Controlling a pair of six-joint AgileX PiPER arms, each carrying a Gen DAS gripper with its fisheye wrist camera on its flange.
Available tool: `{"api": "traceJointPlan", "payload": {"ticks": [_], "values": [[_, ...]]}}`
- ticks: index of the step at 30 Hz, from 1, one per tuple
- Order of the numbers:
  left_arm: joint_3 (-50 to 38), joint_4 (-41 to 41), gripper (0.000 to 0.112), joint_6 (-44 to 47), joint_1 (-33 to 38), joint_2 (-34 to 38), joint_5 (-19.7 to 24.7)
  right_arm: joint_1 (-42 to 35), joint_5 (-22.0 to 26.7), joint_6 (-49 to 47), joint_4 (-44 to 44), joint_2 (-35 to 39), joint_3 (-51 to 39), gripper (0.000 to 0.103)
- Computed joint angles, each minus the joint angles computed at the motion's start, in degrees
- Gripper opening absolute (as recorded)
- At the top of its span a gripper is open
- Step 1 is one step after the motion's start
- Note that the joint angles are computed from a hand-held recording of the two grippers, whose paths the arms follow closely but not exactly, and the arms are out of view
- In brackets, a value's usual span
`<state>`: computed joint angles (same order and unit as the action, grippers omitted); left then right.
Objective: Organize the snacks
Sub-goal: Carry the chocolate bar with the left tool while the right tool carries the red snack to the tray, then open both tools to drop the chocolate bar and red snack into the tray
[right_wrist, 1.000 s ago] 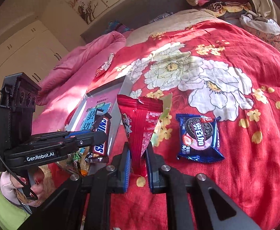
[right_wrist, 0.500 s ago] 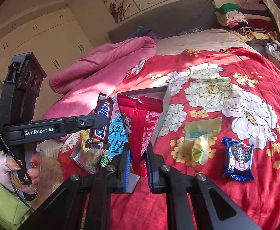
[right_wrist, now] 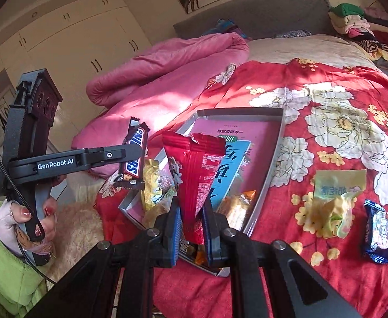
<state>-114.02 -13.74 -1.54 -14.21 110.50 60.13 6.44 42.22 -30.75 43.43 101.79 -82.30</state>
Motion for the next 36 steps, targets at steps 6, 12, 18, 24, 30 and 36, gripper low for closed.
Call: {"api": "traceJointPlan", "payload": {"ticks": [6,12,18,24,30,36], "values": [[4.3,1.3,0.017,-0.6,3.1,-0.8,-1.0,1.2,1.7,2.7,-2.2,3.3,-1.9,0.015],[6.1,0.8,0.017,-0.5,4.3,0.7,-1.5,2.1,1.8,4.5,-4.4,5.2,-3.1,0.015],[6.3,0.8,0.017,0.2,3.2,2.1,-1.6,2.3,1.3,5.6,-5.7,5.5,-2.8,0.016],[5.6,1.6,0.017,-0.3,2.5,3.3,-0.8,2.0,0.7,5.9,-5.7,5.0,-2.3,0.016],[4.9,2.2,0.018,-0.5,2.2,3.6,-0.3,1.8,0.5,6.1,-5.9,4.4,-1.9,0.017],[4.5,2.7,0.019,-0.7,1.7,3.9,0.2,1.4,0.0,5.8,-5.5,3.6,-1.4,0.025]]}}
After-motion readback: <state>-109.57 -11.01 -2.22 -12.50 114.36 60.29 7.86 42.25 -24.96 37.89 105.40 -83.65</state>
